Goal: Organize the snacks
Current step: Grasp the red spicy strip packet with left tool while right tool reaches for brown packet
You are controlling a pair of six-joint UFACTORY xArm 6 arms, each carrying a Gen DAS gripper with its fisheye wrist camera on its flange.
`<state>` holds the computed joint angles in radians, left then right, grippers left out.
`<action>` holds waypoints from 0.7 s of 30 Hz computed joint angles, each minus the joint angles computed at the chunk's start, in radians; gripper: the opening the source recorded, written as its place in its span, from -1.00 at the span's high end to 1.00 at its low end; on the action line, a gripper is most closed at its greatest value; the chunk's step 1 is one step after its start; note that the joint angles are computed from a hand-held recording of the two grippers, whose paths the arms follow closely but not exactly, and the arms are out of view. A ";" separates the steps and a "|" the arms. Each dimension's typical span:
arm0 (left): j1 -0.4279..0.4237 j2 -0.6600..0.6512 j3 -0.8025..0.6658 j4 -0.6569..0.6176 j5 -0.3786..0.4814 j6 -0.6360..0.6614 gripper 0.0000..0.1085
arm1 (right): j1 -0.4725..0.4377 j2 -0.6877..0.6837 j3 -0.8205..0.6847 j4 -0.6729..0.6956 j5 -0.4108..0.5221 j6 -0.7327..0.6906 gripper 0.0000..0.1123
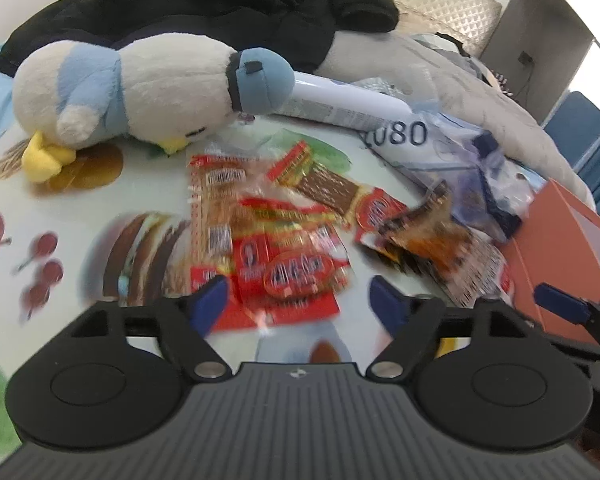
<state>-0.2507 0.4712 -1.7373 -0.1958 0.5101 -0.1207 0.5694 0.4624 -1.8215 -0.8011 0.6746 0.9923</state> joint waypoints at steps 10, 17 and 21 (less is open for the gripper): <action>-0.007 0.254 -0.363 0.115 0.117 0.002 -0.59 | -0.043 0.235 -0.283 0.016 0.061 -0.103 -0.44; -0.021 0.359 -0.504 0.193 0.173 0.022 -0.58 | -0.053 0.371 -0.446 0.056 0.095 -0.241 -0.59; -0.027 0.354 -0.490 0.233 0.167 0.026 -0.51 | -0.053 0.369 -0.429 0.038 0.069 -0.230 -0.58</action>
